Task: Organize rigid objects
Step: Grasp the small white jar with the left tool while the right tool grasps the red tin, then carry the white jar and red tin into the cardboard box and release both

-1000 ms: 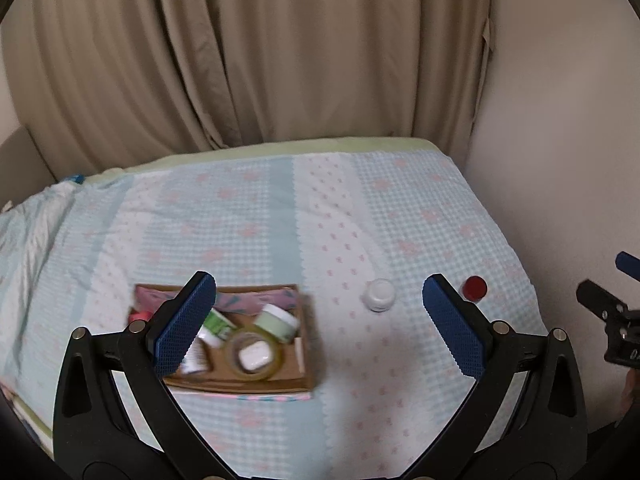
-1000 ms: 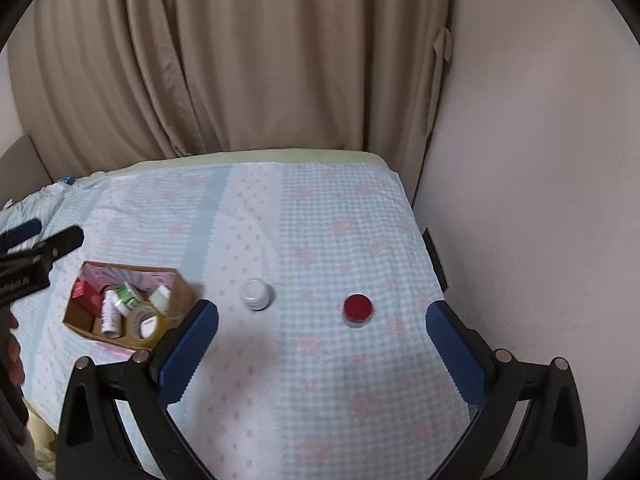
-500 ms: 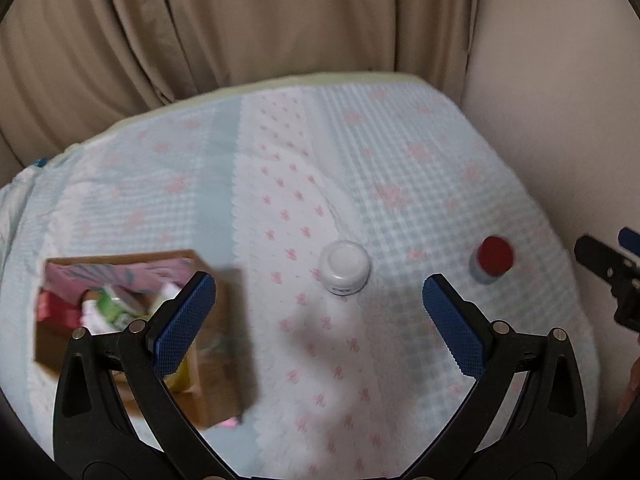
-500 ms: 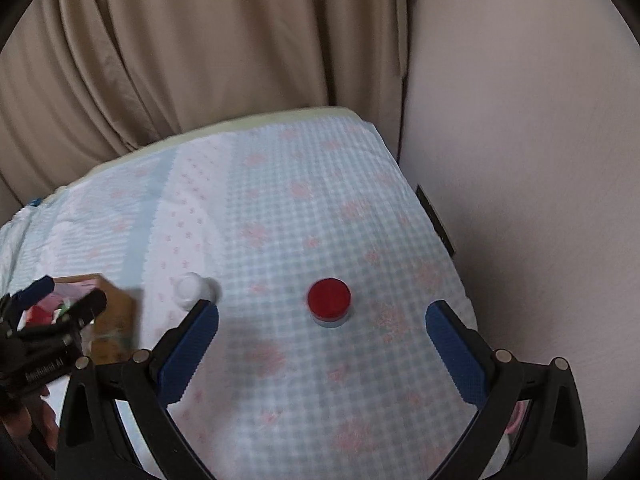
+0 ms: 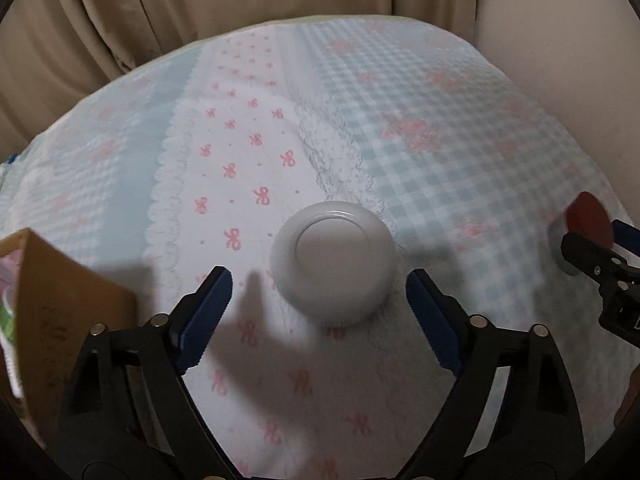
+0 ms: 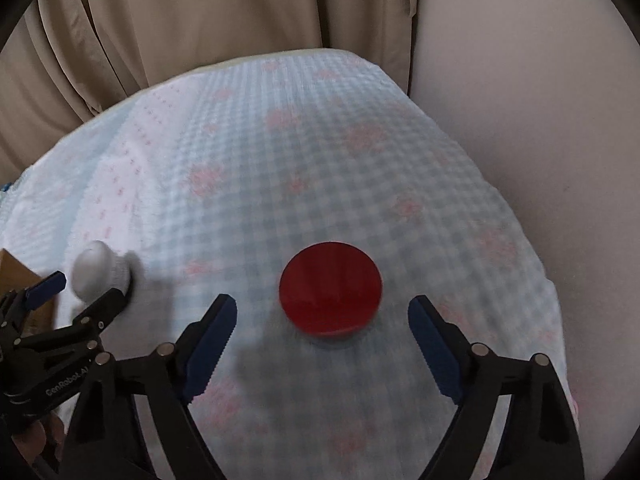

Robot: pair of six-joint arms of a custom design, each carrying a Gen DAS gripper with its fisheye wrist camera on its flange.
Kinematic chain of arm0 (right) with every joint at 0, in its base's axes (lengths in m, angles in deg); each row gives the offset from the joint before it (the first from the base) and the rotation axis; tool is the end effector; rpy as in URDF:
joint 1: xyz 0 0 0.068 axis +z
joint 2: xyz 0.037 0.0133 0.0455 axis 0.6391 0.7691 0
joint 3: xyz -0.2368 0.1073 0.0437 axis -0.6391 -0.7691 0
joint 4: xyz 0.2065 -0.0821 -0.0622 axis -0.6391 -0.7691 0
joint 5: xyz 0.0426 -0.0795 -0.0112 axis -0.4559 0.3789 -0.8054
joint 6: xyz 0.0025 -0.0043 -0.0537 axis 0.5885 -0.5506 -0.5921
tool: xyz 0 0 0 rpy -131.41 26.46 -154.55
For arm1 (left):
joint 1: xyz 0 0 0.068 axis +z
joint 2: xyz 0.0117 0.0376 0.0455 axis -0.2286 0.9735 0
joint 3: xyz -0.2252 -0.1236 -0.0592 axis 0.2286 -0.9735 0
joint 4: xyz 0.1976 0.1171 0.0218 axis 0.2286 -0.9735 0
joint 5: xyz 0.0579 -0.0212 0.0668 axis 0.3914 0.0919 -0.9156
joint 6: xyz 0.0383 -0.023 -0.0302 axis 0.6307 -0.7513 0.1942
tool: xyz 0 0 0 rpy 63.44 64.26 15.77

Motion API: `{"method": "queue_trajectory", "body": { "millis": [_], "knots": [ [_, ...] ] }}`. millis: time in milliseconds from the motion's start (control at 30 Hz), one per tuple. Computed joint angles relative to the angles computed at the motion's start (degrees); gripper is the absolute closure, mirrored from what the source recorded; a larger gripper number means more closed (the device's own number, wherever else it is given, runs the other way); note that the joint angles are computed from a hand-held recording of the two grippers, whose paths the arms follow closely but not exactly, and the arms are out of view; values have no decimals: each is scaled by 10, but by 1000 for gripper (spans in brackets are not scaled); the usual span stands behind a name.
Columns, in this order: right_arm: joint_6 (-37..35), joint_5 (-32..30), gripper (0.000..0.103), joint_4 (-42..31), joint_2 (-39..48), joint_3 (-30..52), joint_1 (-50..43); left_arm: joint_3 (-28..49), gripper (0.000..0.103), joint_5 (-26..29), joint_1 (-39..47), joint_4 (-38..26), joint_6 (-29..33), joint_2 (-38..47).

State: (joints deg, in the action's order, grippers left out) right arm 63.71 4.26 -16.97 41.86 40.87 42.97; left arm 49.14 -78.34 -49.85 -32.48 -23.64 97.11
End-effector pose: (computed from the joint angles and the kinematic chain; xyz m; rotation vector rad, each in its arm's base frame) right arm 0.1364 0.0034 0.1587 0.1812 2.5032 -0.0638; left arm 0.1780 -0.1192 0.1279 0.2200 2.4865 -0.0306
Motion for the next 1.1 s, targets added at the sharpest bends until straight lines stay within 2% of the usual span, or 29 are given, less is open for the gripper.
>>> {"method": "queue_trajectory", "body": {
  "millis": [33,100,200,300,367,567,633,767,867,1000,1100],
  "knots": [
    [-3,-4,18,21,16,-5,-5,0,23,3,5,14,4,13],
    [-6,-10,28,60,48,-14,-14,2,29,13,16,32,7,34],
    [-1,3,35,106,100,-19,-5,1,34,29,27,49,12,44],
    [9,16,41,132,125,-22,2,7,50,40,25,52,20,49],
    [13,18,44,138,135,-21,-2,18,49,26,15,39,18,53],
    [1,17,53,145,150,-16,-15,21,50,26,14,36,12,53],
    [-2,12,53,143,150,-14,-19,23,50,24,11,31,10,51],
    [-3,6,53,126,137,-11,-25,27,50,26,13,10,5,30],
    [9,1,53,99,114,-5,-27,35,50,23,11,-29,1,-10],
    [22,2,53,20,50,21,-24,58,50,14,5,-113,-6,-89],
    [32,10,53,-72,-7,65,-9,94,50,9,3,-210,-14,-164]
  ]
}}
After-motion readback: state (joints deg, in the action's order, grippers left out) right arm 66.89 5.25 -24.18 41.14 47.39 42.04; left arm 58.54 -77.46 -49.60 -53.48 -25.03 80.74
